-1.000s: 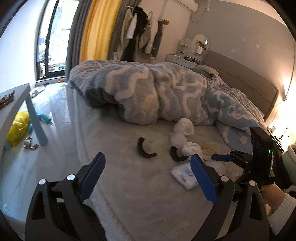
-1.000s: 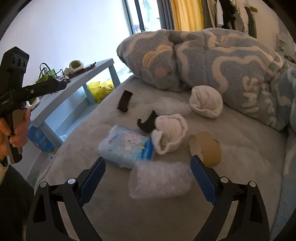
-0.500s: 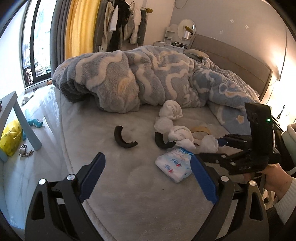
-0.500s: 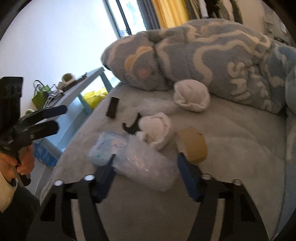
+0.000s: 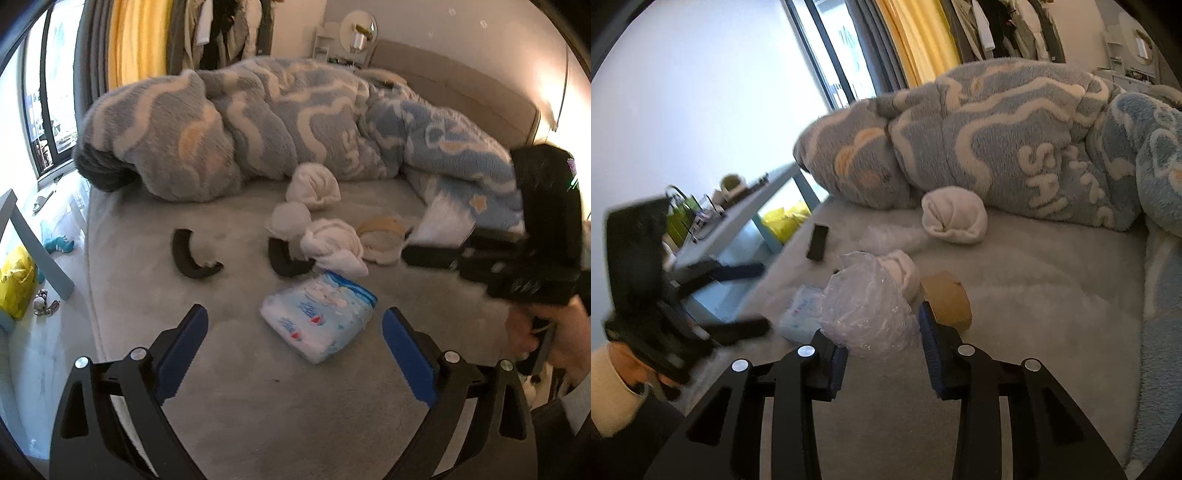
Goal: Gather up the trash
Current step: 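Grasp the bubble wrap with the right tool while the left tool grasps the wipe pack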
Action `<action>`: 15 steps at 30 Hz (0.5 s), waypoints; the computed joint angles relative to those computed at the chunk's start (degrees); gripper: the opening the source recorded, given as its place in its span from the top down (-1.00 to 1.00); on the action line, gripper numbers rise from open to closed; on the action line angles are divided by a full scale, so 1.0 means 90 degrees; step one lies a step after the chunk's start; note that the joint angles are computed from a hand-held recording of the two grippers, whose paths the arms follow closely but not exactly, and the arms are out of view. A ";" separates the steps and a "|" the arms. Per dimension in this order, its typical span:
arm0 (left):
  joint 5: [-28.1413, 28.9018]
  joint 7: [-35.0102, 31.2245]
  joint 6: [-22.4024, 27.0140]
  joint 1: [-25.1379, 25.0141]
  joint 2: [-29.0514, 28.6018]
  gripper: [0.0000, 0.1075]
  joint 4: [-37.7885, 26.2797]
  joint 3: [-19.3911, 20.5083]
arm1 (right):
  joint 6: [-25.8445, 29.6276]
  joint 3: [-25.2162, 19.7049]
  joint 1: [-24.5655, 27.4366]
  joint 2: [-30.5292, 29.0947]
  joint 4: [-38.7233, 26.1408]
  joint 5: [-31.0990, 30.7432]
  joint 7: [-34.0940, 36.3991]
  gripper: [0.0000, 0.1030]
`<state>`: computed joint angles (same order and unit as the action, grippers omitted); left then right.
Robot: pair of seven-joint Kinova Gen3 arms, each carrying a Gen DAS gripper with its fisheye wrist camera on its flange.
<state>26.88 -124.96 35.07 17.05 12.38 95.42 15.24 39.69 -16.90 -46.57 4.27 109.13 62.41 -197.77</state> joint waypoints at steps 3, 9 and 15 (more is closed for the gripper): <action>-0.0441 0.0324 -0.0093 0.0290 0.0082 -0.81 -0.0028 -0.0062 | -0.0063 -0.0031 0.0003 -0.0160 0.0183 0.0319 -0.0393 0.29; -0.1034 0.1033 -0.0115 0.0664 0.0284 -0.82 -0.0178 -0.0141 | 0.0040 -0.0183 0.0087 -0.0293 0.0312 0.0416 -0.0565 0.29; -0.1891 0.1977 -0.0200 0.1155 0.0481 -0.82 -0.0347 -0.0308 | 0.0066 -0.0310 0.0185 -0.0472 0.0502 0.0476 -0.0739 0.29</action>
